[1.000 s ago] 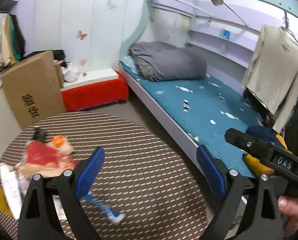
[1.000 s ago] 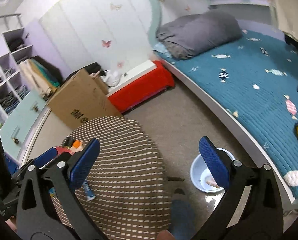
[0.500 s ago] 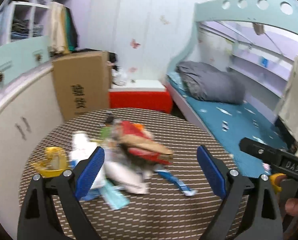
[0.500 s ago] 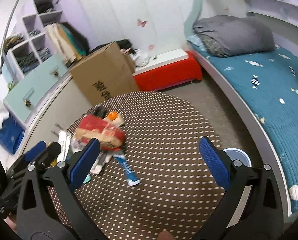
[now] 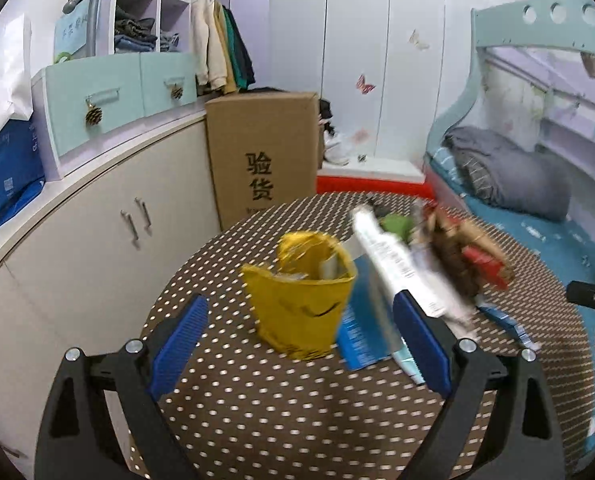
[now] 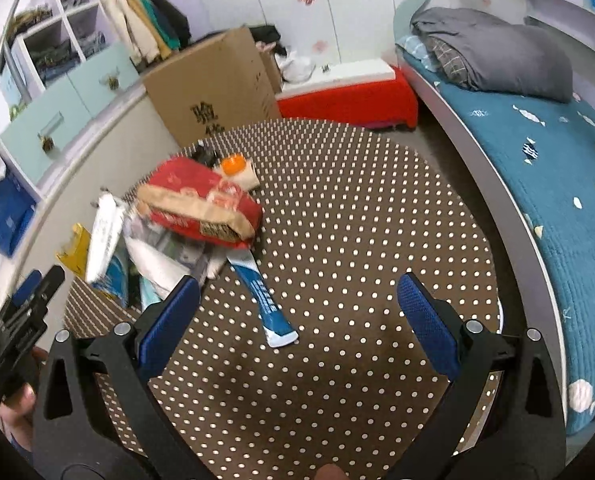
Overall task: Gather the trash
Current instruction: 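Return both tools to the table over the remaining trash, then grasp the yellow paper cup with the left tool while the right tool grasps the blue tube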
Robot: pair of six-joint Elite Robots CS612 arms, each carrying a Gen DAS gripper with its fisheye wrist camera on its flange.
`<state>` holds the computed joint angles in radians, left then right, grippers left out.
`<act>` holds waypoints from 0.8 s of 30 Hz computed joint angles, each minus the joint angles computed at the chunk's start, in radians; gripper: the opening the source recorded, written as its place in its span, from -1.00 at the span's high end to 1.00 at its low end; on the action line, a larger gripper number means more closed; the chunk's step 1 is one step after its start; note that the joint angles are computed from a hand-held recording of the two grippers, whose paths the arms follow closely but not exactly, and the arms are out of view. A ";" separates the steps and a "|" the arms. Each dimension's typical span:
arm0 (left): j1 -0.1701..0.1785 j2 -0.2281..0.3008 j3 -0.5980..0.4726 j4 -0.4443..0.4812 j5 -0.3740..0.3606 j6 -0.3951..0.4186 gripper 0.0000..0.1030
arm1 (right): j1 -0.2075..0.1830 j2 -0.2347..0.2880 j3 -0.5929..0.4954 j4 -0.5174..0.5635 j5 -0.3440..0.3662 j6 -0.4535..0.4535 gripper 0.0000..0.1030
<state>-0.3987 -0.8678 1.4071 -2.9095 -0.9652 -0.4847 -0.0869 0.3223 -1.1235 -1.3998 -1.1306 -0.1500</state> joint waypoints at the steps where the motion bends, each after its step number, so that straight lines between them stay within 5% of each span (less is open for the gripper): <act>1: 0.002 0.005 -0.006 0.015 0.003 -0.001 -0.78 | 0.005 -0.002 0.008 0.013 -0.015 -0.016 -0.88; 11: 0.023 0.053 -0.066 0.082 0.006 -0.016 -0.78 | 0.024 -0.006 0.037 0.046 -0.032 -0.101 -0.85; 17: 0.033 0.079 -0.110 0.083 -0.026 0.015 -0.77 | 0.035 -0.020 0.082 0.050 -0.026 -0.143 -0.48; 19: 0.036 0.083 -0.115 0.071 -0.044 0.023 -0.24 | 0.039 -0.029 0.106 0.043 -0.027 -0.159 -0.29; 24: 0.039 0.075 -0.106 0.063 -0.075 0.029 0.11 | 0.050 -0.033 0.133 0.038 -0.039 -0.214 0.49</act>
